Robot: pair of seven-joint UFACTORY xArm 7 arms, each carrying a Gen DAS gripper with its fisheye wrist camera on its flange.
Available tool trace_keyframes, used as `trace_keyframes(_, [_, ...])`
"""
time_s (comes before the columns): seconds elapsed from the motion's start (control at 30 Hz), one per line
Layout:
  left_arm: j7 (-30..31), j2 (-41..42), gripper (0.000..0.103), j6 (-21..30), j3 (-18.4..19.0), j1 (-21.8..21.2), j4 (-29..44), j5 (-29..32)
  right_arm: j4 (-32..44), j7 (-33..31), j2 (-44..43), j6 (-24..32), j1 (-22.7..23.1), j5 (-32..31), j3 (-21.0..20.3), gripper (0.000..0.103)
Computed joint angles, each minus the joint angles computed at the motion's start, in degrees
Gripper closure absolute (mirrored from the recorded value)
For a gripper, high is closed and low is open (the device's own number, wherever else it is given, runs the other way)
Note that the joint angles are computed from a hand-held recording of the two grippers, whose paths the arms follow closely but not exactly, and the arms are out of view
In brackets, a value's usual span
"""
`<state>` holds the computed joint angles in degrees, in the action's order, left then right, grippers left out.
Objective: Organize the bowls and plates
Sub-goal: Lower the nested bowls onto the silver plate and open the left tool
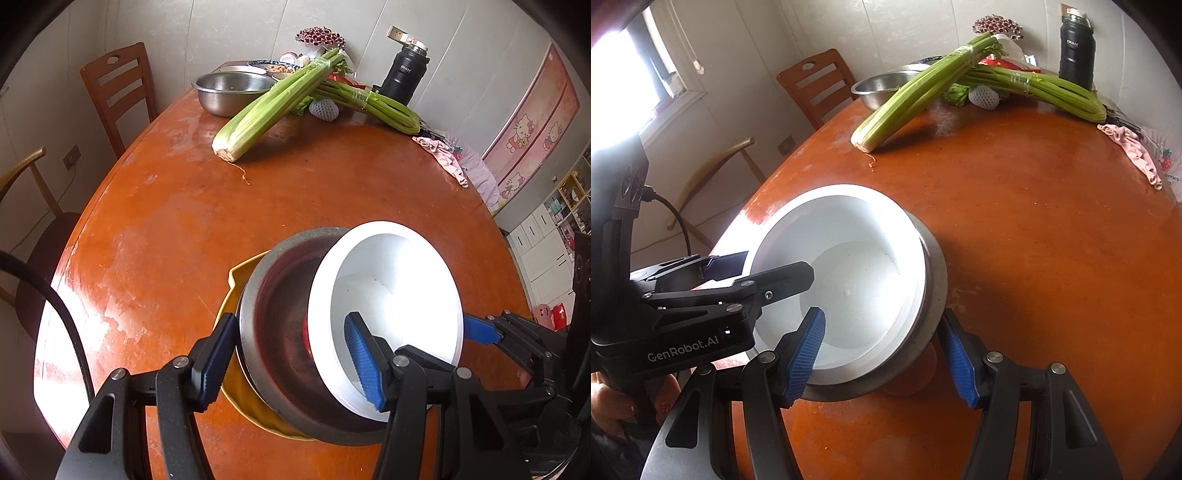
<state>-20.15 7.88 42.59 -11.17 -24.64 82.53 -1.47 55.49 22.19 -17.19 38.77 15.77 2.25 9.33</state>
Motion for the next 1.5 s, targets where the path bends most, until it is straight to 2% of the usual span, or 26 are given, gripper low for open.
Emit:
trace_keyframes(0.17, [-0.27,-0.74,0.044,-0.27,0.09,0.02,-0.78,0.53,-0.66,1.48,-1.07,-1.34,-0.56,-1.71,0.55,0.037])
trace_keyframes(1.5, [-7.09,-9.97,0.042,-2.85,-1.24,0.40,-7.83,6.31,-2.87,6.88,-6.75,-1.15,-0.84,-6.53,2.87,0.037])
